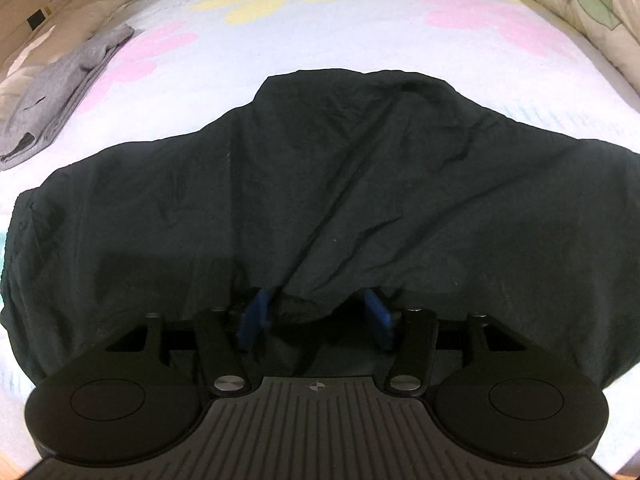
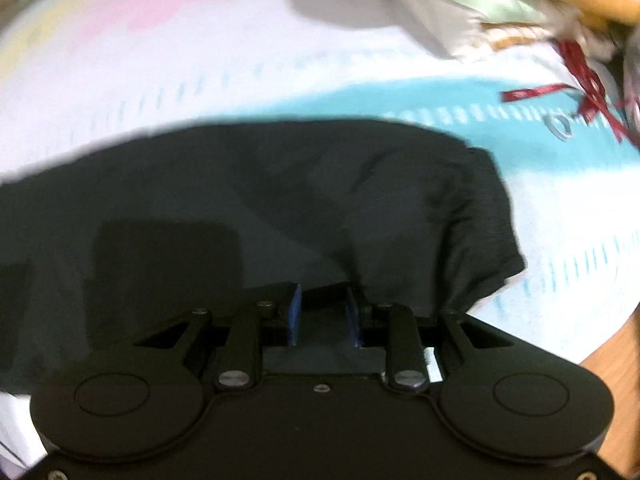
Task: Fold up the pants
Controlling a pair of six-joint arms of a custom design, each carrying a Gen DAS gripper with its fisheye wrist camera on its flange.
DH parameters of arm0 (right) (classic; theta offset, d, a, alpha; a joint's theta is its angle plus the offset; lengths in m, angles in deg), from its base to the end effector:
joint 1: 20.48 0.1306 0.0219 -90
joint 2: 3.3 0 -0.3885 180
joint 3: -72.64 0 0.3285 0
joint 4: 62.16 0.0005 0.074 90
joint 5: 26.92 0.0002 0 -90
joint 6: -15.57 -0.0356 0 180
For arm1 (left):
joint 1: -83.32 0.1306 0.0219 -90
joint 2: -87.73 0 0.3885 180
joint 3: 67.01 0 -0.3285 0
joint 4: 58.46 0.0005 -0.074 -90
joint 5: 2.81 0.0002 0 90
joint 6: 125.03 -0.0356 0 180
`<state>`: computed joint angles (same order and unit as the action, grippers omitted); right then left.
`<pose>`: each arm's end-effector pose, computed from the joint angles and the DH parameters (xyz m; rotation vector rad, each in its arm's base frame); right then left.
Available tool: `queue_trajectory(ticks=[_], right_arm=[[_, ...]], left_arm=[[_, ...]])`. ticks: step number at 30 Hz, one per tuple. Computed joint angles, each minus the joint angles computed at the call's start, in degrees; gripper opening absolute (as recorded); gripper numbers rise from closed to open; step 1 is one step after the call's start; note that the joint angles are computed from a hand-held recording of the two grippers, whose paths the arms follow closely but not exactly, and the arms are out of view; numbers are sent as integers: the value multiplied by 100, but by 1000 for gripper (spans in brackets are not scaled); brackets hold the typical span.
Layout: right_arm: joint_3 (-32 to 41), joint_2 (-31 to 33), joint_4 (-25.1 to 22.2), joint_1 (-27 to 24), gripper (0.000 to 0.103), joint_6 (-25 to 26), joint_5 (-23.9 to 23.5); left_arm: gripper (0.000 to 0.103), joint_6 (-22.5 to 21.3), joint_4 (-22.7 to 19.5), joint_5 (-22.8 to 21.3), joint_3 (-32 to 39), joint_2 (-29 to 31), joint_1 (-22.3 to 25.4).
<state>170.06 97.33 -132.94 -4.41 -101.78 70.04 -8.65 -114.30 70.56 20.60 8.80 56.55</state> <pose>0.4352 0.1204 0.3889 0.3030 2.8214 -0.0127 0.4097 -0.1958 0.3342 -0.0626 2.6886 0.1317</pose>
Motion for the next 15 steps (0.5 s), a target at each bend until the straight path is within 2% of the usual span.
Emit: queue_trajectory(ticks=[2,4,5,7,10,15], right_arm=[[-204,-335,387,-293,42,-106,-95],[-313,-517,602,-486,61,-342,-27],[-404,-611,724,-611,63,-490,-1],[-534,-692,857,-794,64,-733,-41],[-640,-641,880,-1067,63,-856,-431],[-741,-589,836,-1017,63,-764,-351]], left_arm=[[54,6,13,3,-30,-19,-1],[54,23,23,-12,-71,-52,-19],[55,65,2,-37,-47,-42,-67],[55,55,-13,-38,9,-2,-55],[55,-73,23,21,107,110,83],[56,-67,13,62,122,114,97]])
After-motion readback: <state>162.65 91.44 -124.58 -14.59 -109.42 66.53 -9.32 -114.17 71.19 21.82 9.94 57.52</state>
